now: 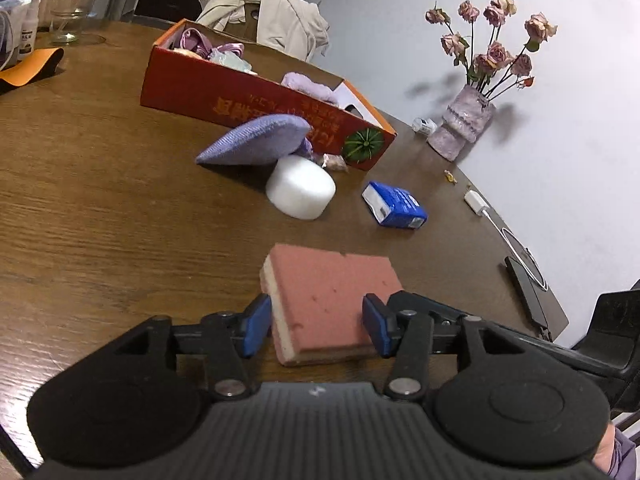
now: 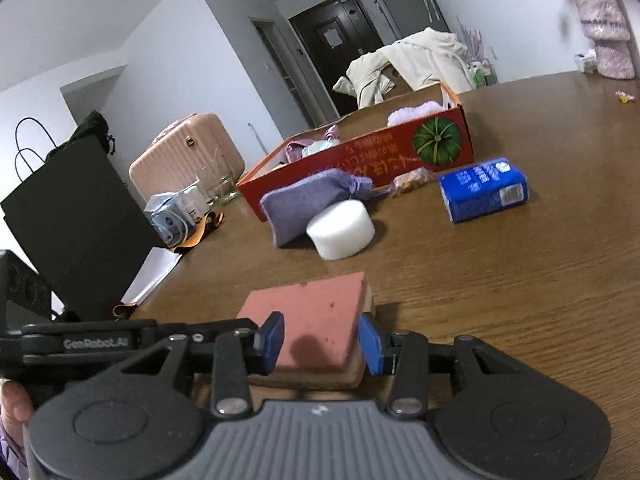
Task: Organize soft objects
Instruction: 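Carry the sponge block into the orange box with the left tool and release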
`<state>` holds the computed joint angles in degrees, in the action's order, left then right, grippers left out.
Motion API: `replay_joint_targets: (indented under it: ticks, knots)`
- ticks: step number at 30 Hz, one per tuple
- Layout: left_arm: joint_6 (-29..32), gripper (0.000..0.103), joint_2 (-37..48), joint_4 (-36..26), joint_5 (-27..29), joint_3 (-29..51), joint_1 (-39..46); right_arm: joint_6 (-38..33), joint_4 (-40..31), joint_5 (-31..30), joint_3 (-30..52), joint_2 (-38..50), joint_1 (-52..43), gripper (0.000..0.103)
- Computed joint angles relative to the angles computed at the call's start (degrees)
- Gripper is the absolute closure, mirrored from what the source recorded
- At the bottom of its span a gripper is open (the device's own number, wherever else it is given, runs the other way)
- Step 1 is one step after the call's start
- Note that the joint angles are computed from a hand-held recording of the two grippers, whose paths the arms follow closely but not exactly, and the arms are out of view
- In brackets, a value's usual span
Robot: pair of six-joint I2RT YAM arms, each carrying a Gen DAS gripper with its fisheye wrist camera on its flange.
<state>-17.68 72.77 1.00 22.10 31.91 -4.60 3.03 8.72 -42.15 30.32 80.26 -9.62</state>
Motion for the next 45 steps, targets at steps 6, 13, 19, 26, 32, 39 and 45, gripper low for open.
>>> replay_joint_targets:
  ticks: [6,13,19,26,32,39,45]
  knots:
    - [-0.3,0.059,2.8,0.7,1.6,1.6,0.9,1.2,0.3,-0.1,2.8,4.2,-0.3,0.062]
    - [-1.6,0.065,2.5,0.1,1.4,3.9,0.3,0.6,-3.0,-0.7,5.9,4.1,0.2,0.068]
    - [-1.7,0.065,10.8,1.9,3.9,18.6,0.8,1.9,-1.6,-0.4,19.8,9.2,0.1,0.068]
    - [-1.7,0.065,34.0,-6.6,2.8,51.7,-0.4,2.2,-13.9,2.0,54.2,30.7,1.3,0.068]
    - [-2.3,0.065,53.6,-20.7,3.5,79.2,-0.1,-0.6,-30.8,5.1,83.2,49.5,2.5,0.068]
    - [-1.5,0.065,69.3,-35.2,1.1,101.9,-1.1,-3.6,-46.6,9.9,107.8,64.7,4.5,0.068]
    - [0.7,0.063,74.2,-40.5,-0.7,108.5,-2.2,-6.3,-54.4,12.5,117.5,70.9,5.0,0.068]
